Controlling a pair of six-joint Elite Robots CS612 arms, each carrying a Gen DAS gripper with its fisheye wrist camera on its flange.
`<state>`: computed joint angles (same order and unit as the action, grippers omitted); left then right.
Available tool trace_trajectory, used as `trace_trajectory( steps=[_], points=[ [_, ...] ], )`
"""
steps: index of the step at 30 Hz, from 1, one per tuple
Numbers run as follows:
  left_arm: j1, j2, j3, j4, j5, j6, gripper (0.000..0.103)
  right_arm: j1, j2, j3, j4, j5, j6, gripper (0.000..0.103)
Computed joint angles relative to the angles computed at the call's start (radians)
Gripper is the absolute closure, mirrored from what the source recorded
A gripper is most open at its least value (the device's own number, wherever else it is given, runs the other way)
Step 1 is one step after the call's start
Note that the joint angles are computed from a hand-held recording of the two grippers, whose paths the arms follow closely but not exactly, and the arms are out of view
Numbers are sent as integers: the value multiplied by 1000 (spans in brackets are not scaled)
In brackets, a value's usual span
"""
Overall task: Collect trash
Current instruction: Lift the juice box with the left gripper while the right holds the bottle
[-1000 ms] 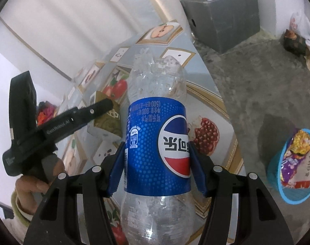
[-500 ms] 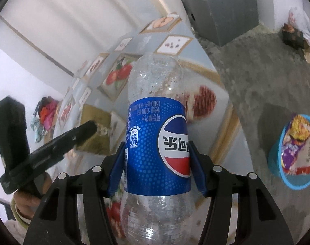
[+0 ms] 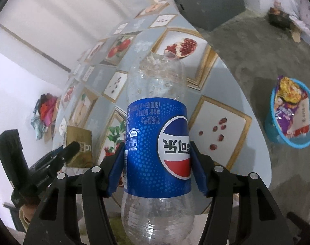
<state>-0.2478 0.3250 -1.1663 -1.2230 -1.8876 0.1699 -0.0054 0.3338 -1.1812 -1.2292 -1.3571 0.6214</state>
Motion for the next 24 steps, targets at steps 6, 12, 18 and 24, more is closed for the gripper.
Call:
trace_trajectory(
  steps=[6, 12, 18, 24],
  points=[
    [-1, 19, -26, -20, 18, -15, 65, 12, -13, 15, 19, -45, -21, 45],
    [-3, 36, -64, -26, 28, 6, 55, 16, -12, 12, 40, -50, -27, 42],
    [-14, 56, -99, -38, 85, 18, 55, 20, -10, 4, 46, -58, -47, 42],
    [-17, 60, -105, -41, 106, 15, 55, 24, -10, 5, 56, -67, -54, 42]
  ],
)
